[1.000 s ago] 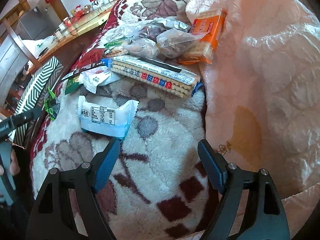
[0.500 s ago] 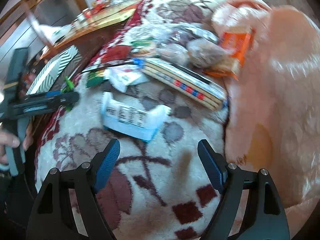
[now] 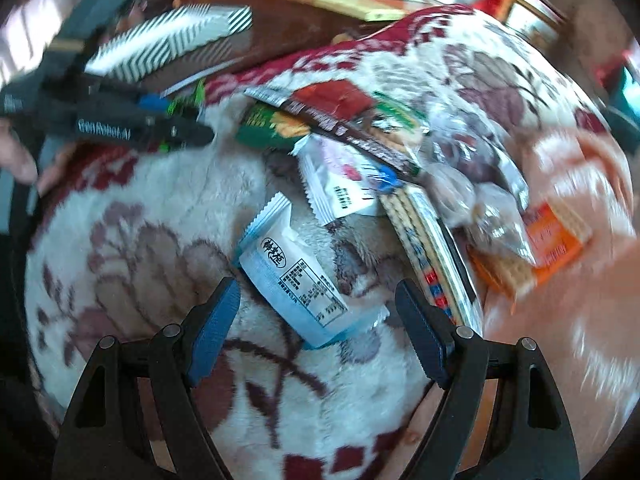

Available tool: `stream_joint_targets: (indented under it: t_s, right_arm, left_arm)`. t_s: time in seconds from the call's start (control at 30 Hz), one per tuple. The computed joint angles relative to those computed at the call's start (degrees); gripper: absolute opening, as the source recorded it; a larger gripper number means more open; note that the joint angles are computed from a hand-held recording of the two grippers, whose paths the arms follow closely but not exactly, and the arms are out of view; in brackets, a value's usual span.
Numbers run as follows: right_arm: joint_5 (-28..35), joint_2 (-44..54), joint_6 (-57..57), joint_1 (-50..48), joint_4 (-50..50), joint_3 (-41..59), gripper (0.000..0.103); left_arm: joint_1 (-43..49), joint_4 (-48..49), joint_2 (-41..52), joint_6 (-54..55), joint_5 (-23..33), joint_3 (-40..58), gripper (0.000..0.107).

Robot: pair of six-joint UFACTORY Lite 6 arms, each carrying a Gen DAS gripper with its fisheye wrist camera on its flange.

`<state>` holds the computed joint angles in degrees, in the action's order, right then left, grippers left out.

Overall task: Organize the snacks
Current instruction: 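Close the right gripper on the blue-white wrapped biscuit packet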

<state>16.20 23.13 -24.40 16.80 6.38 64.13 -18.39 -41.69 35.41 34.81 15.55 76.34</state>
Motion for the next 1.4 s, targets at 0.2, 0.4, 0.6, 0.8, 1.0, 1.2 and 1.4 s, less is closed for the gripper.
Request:
stream_joint_targets:
  t_s: [0.2,0.4,0.6,0.8,1.0,1.2,1.4]
  right_arm:
    - [5.7,6.5,-9.8,-2.4,9.4,7.0,0.051]
    - [6.3,6.6,-15.6,-3.9,18.5,6.9,0.043]
    - [7.5,6.2,-13.4,-3.0,18.4,6.1,0.047]
    - [7.8,5.6,-12.8,-2.3,19.9,7.1,0.055]
    - [8.2,7.6,-17.1,-3.6,26.8,8.0,0.034]
    - [7.6,2.7,-23.4,-3.6,35.1,2.7,0.031]
    - [6.9,0.4,-24.0,-1.5,38.2,1.4,0.031]
  left_arm:
    - [0.0,1.0,0.1,-0.4,-0.5,0.1,0.045]
    - [-0.3,3.1,0.4,-2.5,-0.9,0.4,0.045]
    - [-0.5,2.5,0.4,-2.3,-1.2,0.2,0.045]
    - [-0.8,2.7,0.2,-2.2,-2.0,-0.4,0.045]
    - [-1.5,5.8,-0.3,-5.5,-2.9,-1.0,0.044]
    - [-1.8,4.8,-2.6,-5.3,-3.4,-2.8,0.043]
    - [-1.3,2.5,-7.1,-3.9,-4.5,-6.0,0.043]
